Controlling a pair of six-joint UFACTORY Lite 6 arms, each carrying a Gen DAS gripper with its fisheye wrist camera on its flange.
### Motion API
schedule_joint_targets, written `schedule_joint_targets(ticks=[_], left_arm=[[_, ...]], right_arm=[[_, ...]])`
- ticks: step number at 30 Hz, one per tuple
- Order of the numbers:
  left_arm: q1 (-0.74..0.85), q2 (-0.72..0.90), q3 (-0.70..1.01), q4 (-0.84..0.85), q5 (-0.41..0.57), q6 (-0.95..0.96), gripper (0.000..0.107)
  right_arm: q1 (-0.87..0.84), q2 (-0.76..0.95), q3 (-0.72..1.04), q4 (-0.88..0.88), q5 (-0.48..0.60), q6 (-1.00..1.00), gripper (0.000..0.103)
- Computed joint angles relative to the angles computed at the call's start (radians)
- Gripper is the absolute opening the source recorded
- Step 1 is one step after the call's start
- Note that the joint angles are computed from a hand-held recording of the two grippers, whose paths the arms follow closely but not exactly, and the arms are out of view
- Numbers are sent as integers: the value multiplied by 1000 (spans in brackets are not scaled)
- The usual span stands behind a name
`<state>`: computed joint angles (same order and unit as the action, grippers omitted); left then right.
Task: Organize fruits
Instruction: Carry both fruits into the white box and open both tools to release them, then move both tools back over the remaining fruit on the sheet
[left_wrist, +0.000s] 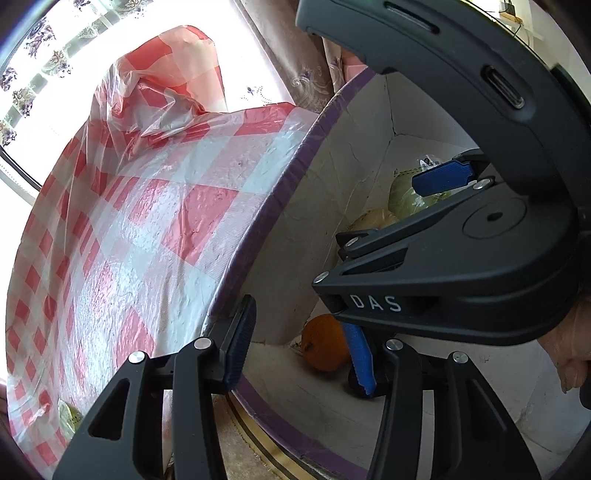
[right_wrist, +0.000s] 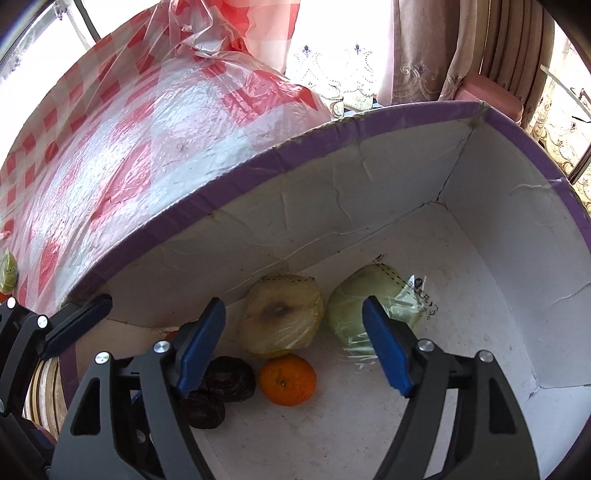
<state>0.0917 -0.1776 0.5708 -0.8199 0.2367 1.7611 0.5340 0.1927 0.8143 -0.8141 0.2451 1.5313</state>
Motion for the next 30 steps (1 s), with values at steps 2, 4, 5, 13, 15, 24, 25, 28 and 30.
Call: schedule_joint_targets(ticks=[2,4,5,13,15,24,25,28,30], left_arm=[[15,-7,3,-10,23,9,49],[38,-12,14,-26,63,26,50],[52,-15,21,-40,88,42,53],[169,-31,83,-70,288,64,65],[202,-48,86,-120,307,96,85],[434,-9,235,-205,568,95,88],[459,-17,241,-220,589,106,88],[532,-46,262,-249,637,106,88],[590,-43,291,-260,694,115,88]], right_arm=[[-4,-20,-12,-26,9,33,83],[-7,-48,-29,-63,18,79,85],[-9,-64,-38,-80,18,101,87],[22,-213,-97,-107,95,165,95],[42,-249,-105,-124,131,190,95],[239,-334,-62,-217,505,313,101],[253,-341,-50,-212,532,314,101],[308,-325,6,-206,660,335,101],[362,-302,46,-233,761,354,101]])
